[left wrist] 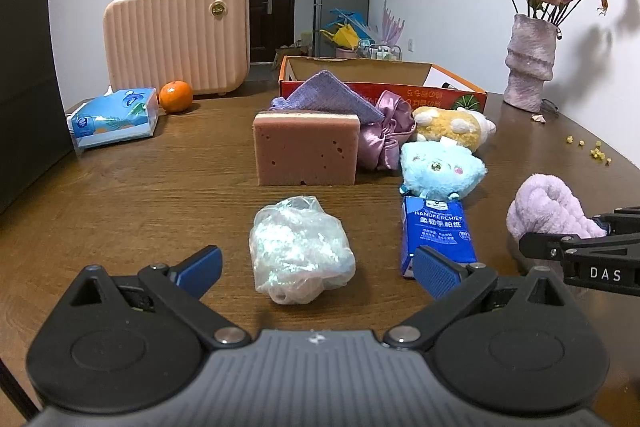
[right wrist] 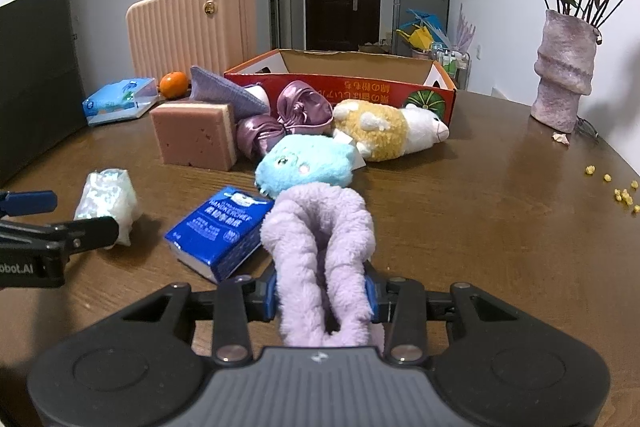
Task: Organize soft objects
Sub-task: 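Close the left gripper on the clear plastic bag bundle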
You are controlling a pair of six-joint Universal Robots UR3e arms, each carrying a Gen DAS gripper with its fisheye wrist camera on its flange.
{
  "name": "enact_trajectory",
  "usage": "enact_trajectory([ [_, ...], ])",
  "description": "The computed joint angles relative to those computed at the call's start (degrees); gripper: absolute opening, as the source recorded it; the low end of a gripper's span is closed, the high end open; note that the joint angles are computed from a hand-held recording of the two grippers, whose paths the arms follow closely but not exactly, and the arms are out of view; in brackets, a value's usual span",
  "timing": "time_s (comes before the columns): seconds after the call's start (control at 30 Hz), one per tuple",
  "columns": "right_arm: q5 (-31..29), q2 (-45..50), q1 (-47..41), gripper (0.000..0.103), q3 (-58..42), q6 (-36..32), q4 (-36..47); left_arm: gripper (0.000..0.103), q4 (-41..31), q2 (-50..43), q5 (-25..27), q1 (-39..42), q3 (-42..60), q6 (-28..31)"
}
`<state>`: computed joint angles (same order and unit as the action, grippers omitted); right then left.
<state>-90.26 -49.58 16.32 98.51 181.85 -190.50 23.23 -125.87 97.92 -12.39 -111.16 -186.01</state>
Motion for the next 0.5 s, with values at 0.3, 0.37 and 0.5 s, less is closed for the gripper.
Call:
enact_trajectory([
  [0.3,0.8,2.3,-0.7,0.038,-4.4,-0.5,1.6,0.103,-4.5,-1.8,0.5,0.3,4.8,-0.2],
  [0.37,1.0,2.9,-0.9,0.038,-5.3,-0.6,1.8,0.103,-5.2,-2.1,0.7,0.3,5.6,-0.2],
  [0.5,1.6,3.9,-1.3,0.038,-6.9,-0.7,2.3,0.103,-6.9,-2.9,1.2,0.4,7.4,-0.4],
])
